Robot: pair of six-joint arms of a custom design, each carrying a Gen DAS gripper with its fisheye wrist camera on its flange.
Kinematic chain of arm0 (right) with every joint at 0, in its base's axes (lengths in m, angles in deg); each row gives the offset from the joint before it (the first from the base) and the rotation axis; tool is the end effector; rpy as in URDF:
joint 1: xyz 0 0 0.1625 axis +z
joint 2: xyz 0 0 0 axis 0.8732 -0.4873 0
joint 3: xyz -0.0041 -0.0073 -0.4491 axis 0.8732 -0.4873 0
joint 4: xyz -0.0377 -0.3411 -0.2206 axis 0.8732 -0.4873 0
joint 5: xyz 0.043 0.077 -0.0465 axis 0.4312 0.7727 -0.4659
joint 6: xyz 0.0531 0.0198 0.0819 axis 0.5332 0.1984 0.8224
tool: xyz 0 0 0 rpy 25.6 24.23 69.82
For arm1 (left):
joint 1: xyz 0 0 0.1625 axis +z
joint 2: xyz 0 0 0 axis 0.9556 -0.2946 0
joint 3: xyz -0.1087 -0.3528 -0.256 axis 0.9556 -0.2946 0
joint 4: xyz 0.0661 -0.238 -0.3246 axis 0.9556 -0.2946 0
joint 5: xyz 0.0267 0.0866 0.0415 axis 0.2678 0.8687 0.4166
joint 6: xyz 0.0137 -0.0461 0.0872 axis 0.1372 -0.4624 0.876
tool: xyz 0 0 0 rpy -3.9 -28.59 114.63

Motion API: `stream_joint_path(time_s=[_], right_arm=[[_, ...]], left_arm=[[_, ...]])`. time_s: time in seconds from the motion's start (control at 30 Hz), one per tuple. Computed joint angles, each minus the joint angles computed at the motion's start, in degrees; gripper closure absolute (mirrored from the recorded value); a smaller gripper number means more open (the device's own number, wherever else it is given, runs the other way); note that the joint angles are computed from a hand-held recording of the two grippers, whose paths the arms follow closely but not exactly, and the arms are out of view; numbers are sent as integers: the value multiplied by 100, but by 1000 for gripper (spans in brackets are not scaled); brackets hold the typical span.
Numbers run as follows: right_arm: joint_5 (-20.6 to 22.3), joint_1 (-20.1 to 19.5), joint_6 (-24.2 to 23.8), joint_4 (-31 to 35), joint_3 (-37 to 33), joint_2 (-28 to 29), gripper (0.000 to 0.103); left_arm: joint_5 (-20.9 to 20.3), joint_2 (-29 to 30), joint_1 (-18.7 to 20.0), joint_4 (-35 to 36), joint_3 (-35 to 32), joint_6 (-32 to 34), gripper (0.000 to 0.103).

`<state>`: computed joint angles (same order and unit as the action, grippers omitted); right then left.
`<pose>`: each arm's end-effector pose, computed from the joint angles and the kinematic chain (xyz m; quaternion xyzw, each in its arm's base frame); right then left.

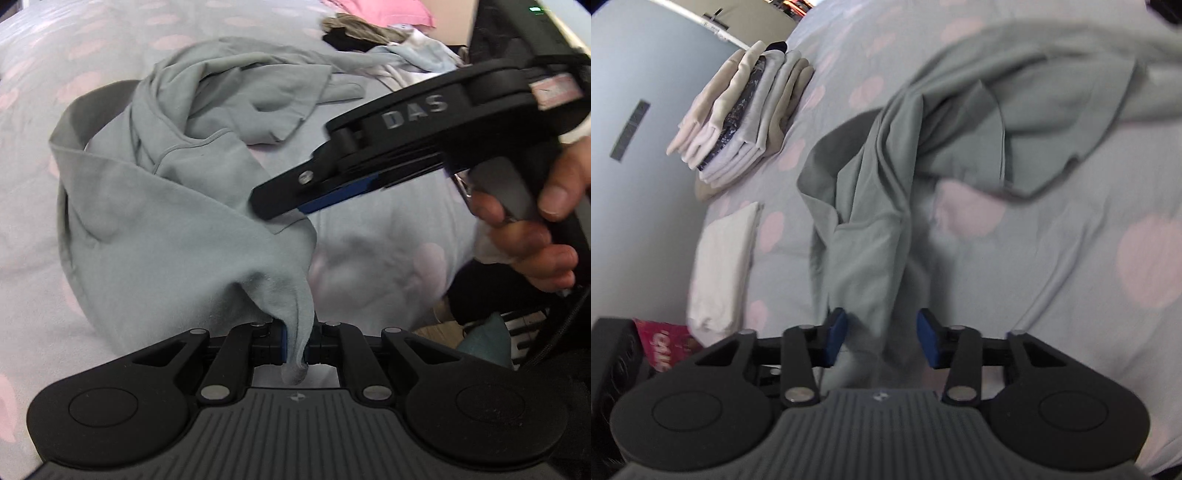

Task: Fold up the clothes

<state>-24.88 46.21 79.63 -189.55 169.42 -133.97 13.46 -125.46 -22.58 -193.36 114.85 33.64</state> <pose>0.2833 -0.4884 0.0211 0.1611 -0.9864 0.0200 0.0257 -0.0885 -0.3908 0.2427 0.1755 0.9522 -0.1178 0.2206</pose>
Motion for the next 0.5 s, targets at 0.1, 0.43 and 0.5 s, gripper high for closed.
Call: stream_joint_path(time_s=[0.1, 0.43, 0.5], right_arm=[[174, -16, -40, -6, 61, -51, 88], [-1753, 422, -934, -986, 277, -283, 99], [-2260, 436, -1170, -1279, 271, -268, 99]], left_arm=[[55, 119, -7, -30, -37, 48, 97], [115, 28, -130, -16, 7, 132, 67], [142, -12, -144, 19, 8, 126, 61]])
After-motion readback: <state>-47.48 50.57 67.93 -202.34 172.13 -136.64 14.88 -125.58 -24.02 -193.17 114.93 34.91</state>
